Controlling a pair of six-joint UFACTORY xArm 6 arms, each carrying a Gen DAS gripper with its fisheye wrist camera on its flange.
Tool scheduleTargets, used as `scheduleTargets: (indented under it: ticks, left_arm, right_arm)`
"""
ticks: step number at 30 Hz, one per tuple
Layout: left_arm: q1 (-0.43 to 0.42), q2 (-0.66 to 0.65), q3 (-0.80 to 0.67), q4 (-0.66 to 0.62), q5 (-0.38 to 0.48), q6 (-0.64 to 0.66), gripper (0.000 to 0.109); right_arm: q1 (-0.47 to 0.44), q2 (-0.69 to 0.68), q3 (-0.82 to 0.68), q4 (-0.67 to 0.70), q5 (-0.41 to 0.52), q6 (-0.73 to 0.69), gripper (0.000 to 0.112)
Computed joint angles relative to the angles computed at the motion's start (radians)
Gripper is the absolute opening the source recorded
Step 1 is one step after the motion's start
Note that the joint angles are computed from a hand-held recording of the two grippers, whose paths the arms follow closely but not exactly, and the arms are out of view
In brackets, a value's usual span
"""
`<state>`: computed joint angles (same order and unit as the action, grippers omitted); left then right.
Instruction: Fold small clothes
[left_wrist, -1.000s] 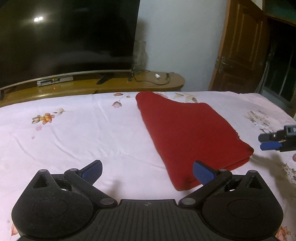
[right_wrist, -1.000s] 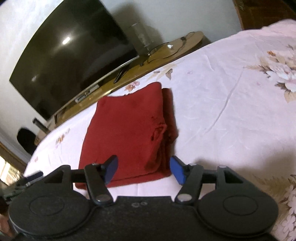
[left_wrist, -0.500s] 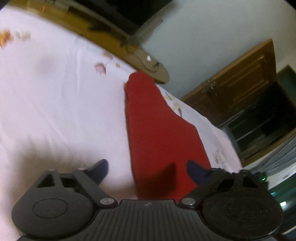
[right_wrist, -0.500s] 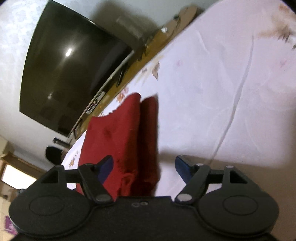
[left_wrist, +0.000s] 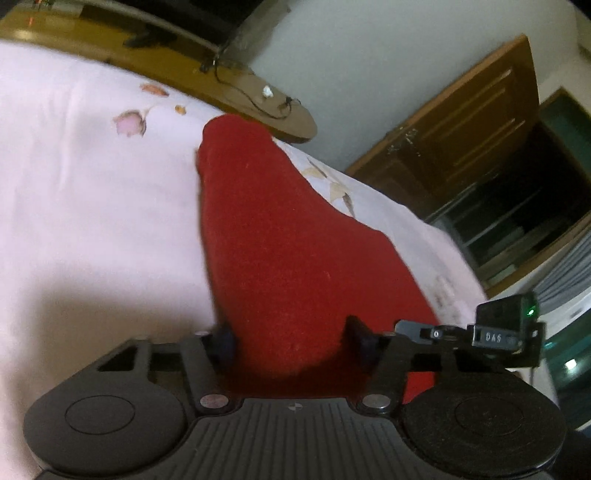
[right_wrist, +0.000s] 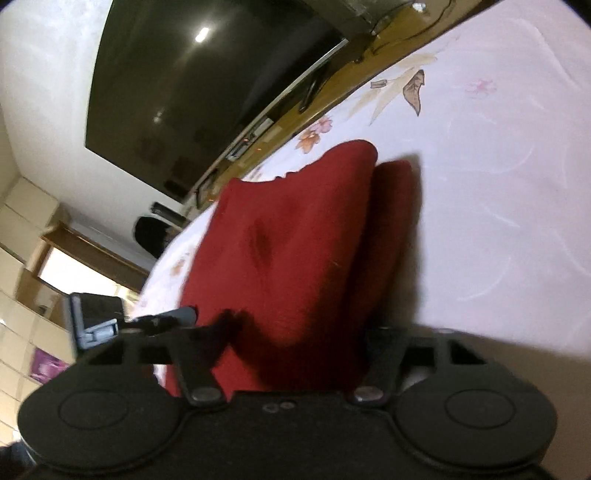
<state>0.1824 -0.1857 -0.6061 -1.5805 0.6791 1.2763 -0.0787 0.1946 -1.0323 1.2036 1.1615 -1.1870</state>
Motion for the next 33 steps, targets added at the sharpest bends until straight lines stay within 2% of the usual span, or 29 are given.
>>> scheduleTargets:
  ticks: [2,5,9,11,15,21,23,26,28,30,31,32,33]
  left_arm:
    - [-0.03,-0.008,0.002,-0.035,-0.045,0.03,0.051]
    - [-0.037,-0.043,0.013,-0.029,-0.066,0.033,0.044]
    - [0.013,-0.136,0.048,0.045,-0.036,0.01,0.043]
    - [0.061,-0.186,0.062,0.065,0.005,0.003,0.043]
    - [0.217,-0.298,0.081,0.162,0.135,-0.032,0.043]
    - [0.574,-0.366,0.066,0.336,0.398,-0.04,0.043]
    - [0.685,-0.328,0.04,0.38,0.466,-0.024,0.043]
    - [0.795,-0.222,-0.005,0.439,0.511,-0.014,0.043]
    - [0.828,-0.117,-0.041,0.482,0.494,-0.046,0.043]
    - [0.837,-0.04,-0.056,0.523,0.452,-0.068,0.053]
    - [0.868,-0.013,-0.056,0.497,0.472,-0.057,0.056]
    - [0.908,0.001,-0.061,0.485,0.516,-0.055,0.058]
    - [0.936,-0.008,-0.057,0.491,0.541,-0.052,0.059]
  right_arm:
    - [-0.004,0.004,0.013,0.032,0.0,-0.013,0.035]
    - [-0.003,-0.019,0.04,0.058,-0.015,-0.048,0.032]
    - [0.011,-0.099,0.087,0.082,-0.033,-0.077,0.029]
    - [0.016,-0.15,0.107,0.098,-0.023,-0.08,0.029]
    - [0.069,-0.254,0.147,0.134,-0.033,-0.068,0.029]
    - [0.246,-0.39,0.229,0.199,-0.11,-0.014,0.029]
    - [0.333,-0.393,0.242,0.231,-0.162,-0.003,0.029]
    - [0.46,-0.356,0.235,0.275,-0.244,0.027,0.029]
    - [0.536,-0.3,0.208,0.282,-0.304,0.082,0.029]
    - [0.611,-0.229,0.184,0.265,-0.391,0.147,0.031]
    - [0.643,-0.19,0.168,0.247,-0.428,0.177,0.034]
    - [0.672,-0.156,0.162,0.236,-0.476,0.202,0.045]
    - [0.673,-0.147,0.168,0.266,-0.483,0.196,0.05]
